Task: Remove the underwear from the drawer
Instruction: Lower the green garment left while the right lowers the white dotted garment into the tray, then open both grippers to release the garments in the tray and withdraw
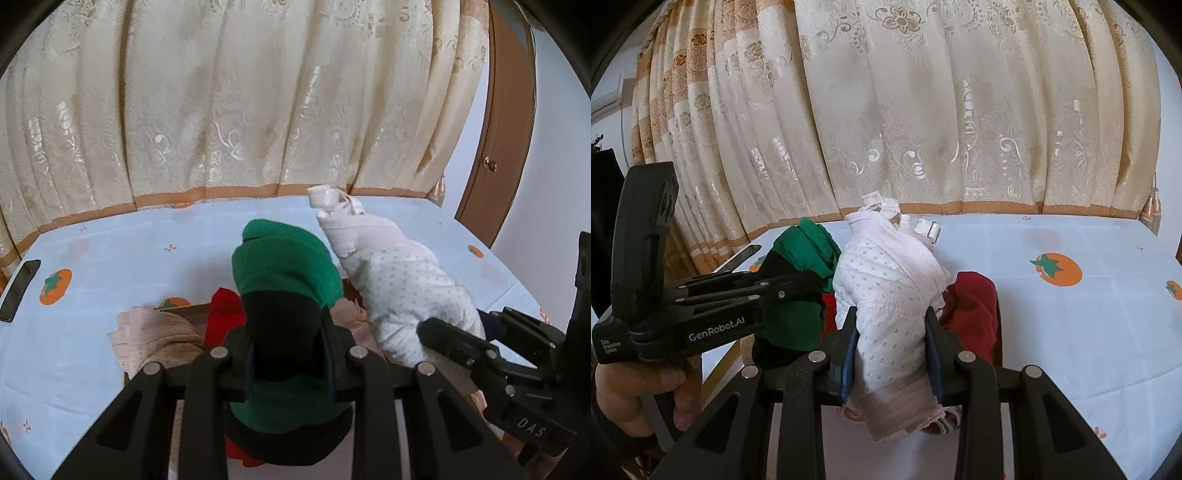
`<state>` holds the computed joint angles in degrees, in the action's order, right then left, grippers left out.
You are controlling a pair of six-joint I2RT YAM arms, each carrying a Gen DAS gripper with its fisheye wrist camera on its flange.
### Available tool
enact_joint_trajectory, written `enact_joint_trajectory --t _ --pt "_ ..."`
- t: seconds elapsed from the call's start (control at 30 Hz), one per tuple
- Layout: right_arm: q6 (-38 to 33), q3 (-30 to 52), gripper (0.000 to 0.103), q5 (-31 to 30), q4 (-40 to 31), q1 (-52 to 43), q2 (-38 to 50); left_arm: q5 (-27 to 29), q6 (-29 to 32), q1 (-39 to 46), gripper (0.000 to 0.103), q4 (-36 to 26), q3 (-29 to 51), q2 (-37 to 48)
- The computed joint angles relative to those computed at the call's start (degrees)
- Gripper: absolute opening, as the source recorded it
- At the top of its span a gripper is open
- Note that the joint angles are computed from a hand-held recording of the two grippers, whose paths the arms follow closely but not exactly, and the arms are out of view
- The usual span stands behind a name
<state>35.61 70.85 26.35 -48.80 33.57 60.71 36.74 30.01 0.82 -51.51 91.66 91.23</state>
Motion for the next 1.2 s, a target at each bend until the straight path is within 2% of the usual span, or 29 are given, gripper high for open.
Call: enact_joint_trajectory --t 0.27,0.77,0.83,0.9,0.93,1.07,1.2 --pt "-0.47 0.48 0.036 -1.53 -0.26 -1.33 1.67 -1.42 -0.35 -1.30 0.026 -2.90 3.07 3.81" --pt "-2.21 0.83 0.036 -4.77 -1.75 -2.81 5.97 -4.65 2.63 -2.92 0.026 -2.31 0.37 5.15" --pt "-2.60 0.21 0.036 -5.29 -1.49 -3.00 5.81 -4.66 3.02 -2.95 0.031 -1.86 -0.27 5.02" --pt "-2.76 -0.19 0.038 -6.01 -1.25 -3.32 5.72 -4.67 3.19 -2.89 0.032 -1.10 -1.27 4.51" --pt "-2.79 -0.05 0.042 -6.25 -1.45 -3.36 5.87 -4.43 3.46 -2.73 0.033 -1.31 -1.28 4.41" --pt "-2.01 1.20 0.052 -3.64 -3.60 -1.18 6.20 -3.03 5.51 -1.54 0.040 -1.82 -2.46 2.74" --pt "0.37 1.98 0.055 0.52 -6.19 2.79 5.09 -1.16 7.40 0.34 0.047 -2.13 -3.89 0.62"
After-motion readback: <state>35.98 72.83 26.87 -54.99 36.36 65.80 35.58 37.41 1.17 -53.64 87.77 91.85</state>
